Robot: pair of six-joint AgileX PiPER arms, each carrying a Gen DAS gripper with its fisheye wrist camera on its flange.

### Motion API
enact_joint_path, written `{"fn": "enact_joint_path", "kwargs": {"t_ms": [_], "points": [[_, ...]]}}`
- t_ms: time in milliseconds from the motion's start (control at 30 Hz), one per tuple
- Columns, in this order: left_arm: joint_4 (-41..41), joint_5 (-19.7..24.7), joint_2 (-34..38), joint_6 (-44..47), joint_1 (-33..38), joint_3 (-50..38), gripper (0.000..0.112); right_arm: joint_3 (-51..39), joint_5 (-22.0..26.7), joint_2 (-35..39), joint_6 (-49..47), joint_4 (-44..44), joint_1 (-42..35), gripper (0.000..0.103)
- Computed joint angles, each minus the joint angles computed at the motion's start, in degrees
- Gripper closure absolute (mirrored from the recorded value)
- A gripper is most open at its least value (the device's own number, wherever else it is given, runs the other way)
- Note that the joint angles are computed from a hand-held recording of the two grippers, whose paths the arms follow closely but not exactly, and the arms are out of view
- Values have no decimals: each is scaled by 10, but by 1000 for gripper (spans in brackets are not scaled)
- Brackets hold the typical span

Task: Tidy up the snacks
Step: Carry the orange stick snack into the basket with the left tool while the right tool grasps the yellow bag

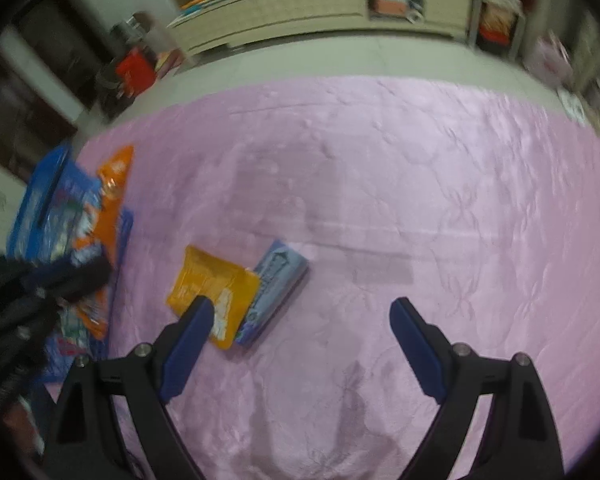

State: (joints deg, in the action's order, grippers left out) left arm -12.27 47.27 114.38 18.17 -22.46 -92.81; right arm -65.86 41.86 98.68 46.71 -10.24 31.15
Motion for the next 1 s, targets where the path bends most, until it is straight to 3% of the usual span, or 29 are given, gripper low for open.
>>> {"fn": "enact_joint_path", "kwargs": {"t_ms": [167, 233, 433, 600, 733, 833, 1000], "points": [[-56, 11, -66, 70, 60, 45, 100, -71, 65, 36, -68, -25, 49, 11], [-63, 3, -94, 96, 86, 72, 100, -86, 81, 49, -78, -56, 67, 8], [-47, -33, -139, 110, 151, 129, 100, -160, 108, 112, -187, -33, 88, 5], [-49, -24, -123, 118, 207, 130, 100, -274, 196, 204, -254, -62, 116, 5], [-44, -5, -100, 93, 231, 120, 100, -328, 223, 260, -302, -73, 124, 5], [-74, -6, -101, 135, 242, 135, 100, -362, 247, 294, -327, -66, 117, 5], [-97, 12, -93, 167, 253, 137, 100, -368, 241, 309, -359, -40, 96, 5]]}}
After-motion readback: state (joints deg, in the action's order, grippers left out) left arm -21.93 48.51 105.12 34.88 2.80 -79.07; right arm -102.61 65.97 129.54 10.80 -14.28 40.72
